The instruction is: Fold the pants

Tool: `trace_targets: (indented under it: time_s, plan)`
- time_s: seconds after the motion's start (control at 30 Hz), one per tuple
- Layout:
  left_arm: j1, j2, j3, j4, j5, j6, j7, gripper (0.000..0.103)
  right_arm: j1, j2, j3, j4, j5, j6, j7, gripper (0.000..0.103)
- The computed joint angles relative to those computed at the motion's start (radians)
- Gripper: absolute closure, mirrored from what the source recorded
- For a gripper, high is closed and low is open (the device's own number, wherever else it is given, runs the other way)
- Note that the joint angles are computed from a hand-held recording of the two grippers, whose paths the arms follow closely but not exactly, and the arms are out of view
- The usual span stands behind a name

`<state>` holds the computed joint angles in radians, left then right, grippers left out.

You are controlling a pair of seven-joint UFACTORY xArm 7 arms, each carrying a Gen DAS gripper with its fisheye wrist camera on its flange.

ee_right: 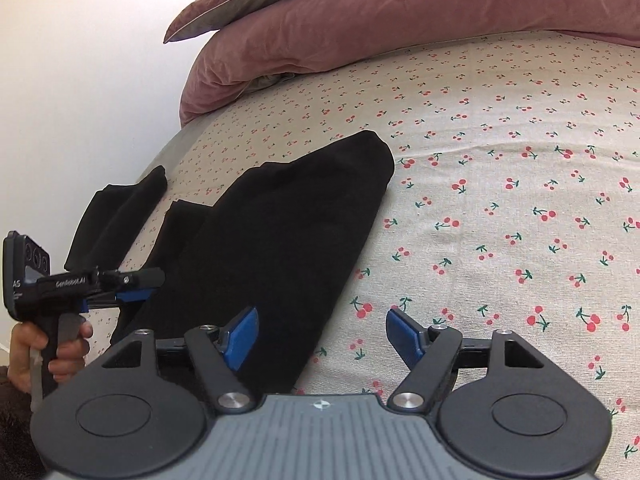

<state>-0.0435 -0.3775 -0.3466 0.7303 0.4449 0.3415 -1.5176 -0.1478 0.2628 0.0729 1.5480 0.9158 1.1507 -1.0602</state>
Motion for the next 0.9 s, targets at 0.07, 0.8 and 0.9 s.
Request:
trace_targets:
  time_s: [0.07,0.8,0.9]
  plan:
    - [0.036,0.014,-0.023,0.009,0.044,-0.019,-0.035,0.040,0.000,0.002,0.000,-0.004,-0.002,0.002,-0.005,0.030]
    - [-0.048,0.128,-0.004,0.169,0.300,0.199,-0.114,0.101,0.005,0.022,0.013,-0.016,0.013,-0.020,0.021,0.030]
    - [-0.082,0.095,0.018,0.176,0.322,0.246,-0.092,0.101,0.004,0.017,0.013,-0.022,0.019,-0.021,0.016,0.030]
